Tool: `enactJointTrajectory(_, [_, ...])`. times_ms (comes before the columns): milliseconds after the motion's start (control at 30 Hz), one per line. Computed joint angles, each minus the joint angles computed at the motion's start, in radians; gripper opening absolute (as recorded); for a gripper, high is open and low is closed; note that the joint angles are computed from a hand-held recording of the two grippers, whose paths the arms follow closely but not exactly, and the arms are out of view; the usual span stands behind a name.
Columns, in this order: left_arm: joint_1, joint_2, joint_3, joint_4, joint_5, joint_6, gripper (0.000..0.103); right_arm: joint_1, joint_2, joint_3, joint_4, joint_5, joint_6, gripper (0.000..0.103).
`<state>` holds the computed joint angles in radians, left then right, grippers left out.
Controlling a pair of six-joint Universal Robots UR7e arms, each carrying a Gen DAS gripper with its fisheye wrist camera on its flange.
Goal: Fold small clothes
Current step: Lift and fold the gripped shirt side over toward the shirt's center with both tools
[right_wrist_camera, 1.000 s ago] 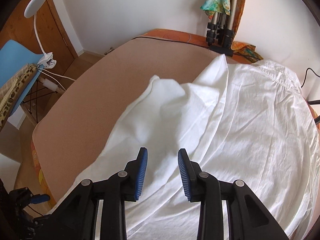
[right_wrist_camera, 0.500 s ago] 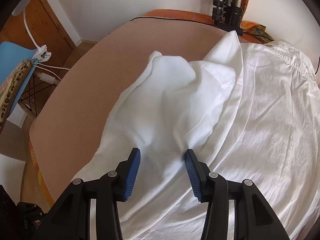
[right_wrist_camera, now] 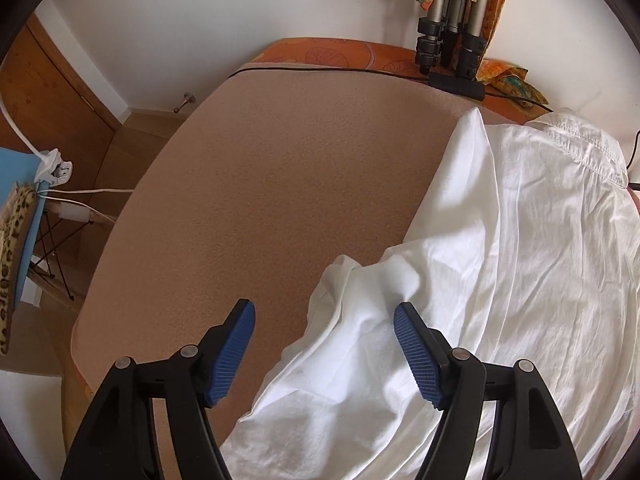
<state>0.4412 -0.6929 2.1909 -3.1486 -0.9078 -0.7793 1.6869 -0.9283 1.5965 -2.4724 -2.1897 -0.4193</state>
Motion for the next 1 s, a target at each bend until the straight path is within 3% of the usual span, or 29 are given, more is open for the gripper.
enactJointTrajectory(33, [-0.001,0.000,-0.002,0.000,-0.001,0.005,0.006,0.002,0.014,-0.003,-0.015,-0.027,-0.007,0.069])
enactJointTrajectory(133, [-0.005,-0.001,-0.006,-0.006,-0.009,0.021,0.005,-0.005,0.032,-0.011,-0.025,-0.057,-0.010,0.039])
enactJointTrajectory(233, [-0.016,-0.001,-0.017,-0.006,-0.014,0.040,0.005,-0.028,0.019,-0.019,0.000,-0.014,-0.002,0.023])
enactJointTrajectory(333, [-0.027,0.002,-0.035,0.001,-0.021,0.067,0.005,-0.057,-0.018,-0.020,0.036,0.063,-0.001,0.016])
enactJointTrajectory(667, [-0.053,0.048,-0.150,0.023,-0.104,0.236,0.005,-0.135,-0.176,0.019,0.081,0.270,-0.043,0.009])
enactJointTrajectory(1000, [-0.044,0.143,-0.279,0.094,-0.207,0.331,0.005,-0.215,-0.251,0.029,0.089,0.259,-0.084,0.008])
